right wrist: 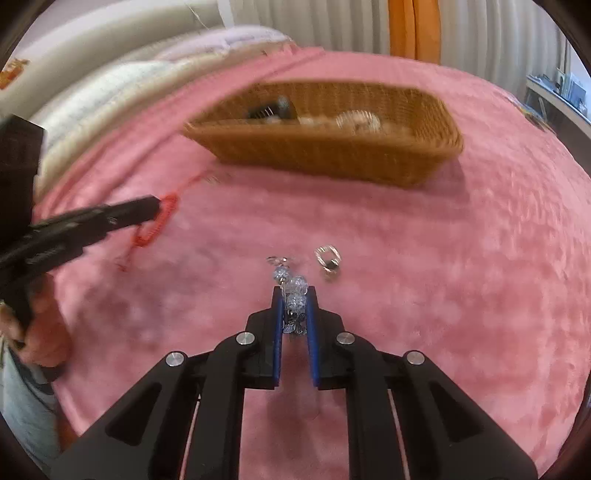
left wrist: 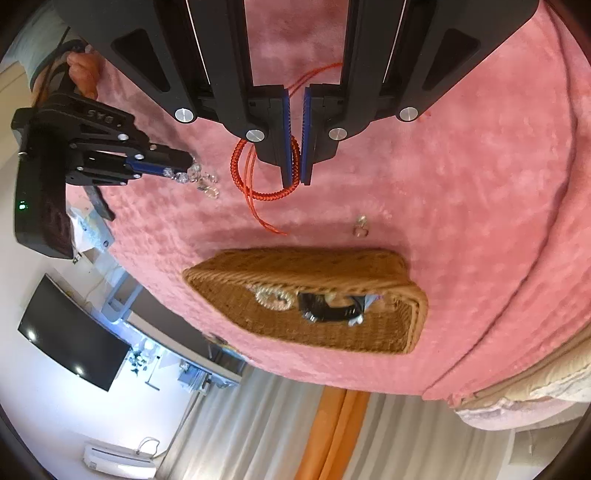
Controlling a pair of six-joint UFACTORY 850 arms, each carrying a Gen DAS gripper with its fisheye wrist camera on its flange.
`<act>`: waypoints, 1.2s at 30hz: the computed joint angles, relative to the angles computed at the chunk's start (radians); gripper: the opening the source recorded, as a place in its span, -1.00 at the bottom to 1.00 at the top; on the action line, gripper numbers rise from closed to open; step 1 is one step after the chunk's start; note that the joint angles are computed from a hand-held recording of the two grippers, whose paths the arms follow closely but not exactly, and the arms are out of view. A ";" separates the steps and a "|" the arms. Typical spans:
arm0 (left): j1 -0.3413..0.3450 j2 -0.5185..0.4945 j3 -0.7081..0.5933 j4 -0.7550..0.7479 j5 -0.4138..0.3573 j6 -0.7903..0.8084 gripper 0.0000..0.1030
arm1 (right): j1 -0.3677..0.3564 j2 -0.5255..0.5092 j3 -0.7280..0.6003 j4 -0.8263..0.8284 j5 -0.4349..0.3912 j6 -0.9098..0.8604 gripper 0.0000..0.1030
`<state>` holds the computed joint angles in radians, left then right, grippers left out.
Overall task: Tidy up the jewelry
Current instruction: 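Carry the red bracelet and crystal charms into the basket and release both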
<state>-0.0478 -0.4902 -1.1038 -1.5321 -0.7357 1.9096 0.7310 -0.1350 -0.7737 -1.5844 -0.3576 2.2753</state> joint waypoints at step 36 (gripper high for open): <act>-0.133 -0.291 -0.543 0.149 0.138 -0.411 -0.12 | -0.330 -0.176 -0.270 -0.130 0.155 -0.009 -0.30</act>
